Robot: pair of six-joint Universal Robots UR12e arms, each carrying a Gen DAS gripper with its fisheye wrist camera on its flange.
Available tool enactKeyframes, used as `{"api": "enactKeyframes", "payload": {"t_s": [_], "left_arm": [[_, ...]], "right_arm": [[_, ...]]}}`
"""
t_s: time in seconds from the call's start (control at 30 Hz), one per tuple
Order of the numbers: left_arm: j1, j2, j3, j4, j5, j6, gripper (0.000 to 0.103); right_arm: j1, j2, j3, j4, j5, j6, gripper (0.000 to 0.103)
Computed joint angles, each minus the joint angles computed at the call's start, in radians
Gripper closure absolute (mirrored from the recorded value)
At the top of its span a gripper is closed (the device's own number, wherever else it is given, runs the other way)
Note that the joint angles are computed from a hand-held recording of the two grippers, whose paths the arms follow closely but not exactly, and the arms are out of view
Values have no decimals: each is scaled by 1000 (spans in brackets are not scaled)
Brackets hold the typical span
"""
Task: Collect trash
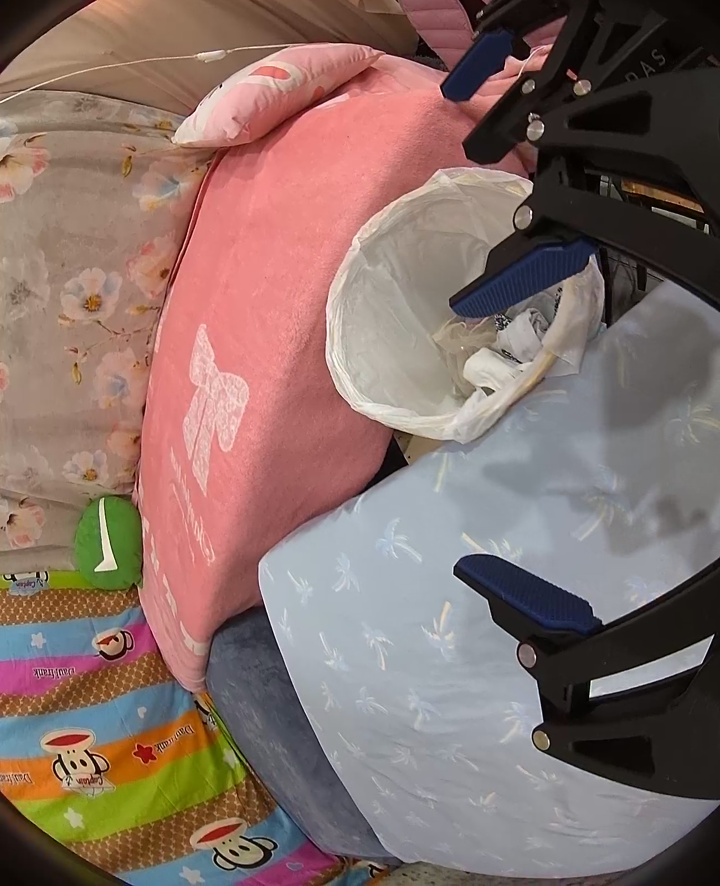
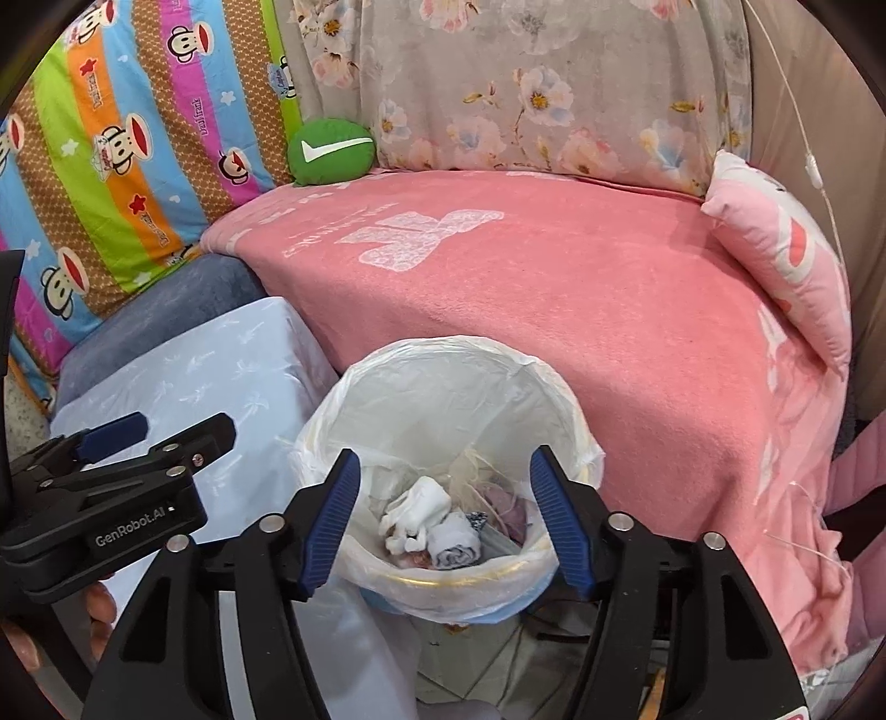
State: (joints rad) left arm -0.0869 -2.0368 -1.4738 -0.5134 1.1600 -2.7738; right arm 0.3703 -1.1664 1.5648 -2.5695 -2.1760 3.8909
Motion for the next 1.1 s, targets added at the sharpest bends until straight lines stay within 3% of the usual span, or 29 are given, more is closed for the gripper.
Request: {"api": "enactKeyframes", "payload": {"t_s": [0.27, 0.37, 0.63, 0.7, 1.1], "left_arm": [[3, 22, -40, 40, 35, -8, 16], [5, 28, -49, 42, 37, -15, 14], [8, 48, -79, 51, 53, -23, 9], [7, 52, -85, 53, 57, -24, 9], [4, 71, -116, 81, 94, -24, 7]], "right_arm": [[16, -12, 11, 34, -31, 9, 28], [19, -15, 12, 42, -24, 8, 17], [30, -26, 31, 30, -40, 13, 14], [34, -26, 33, 28, -54, 11, 5], [49, -31, 43, 44, -88, 20, 5]]}}
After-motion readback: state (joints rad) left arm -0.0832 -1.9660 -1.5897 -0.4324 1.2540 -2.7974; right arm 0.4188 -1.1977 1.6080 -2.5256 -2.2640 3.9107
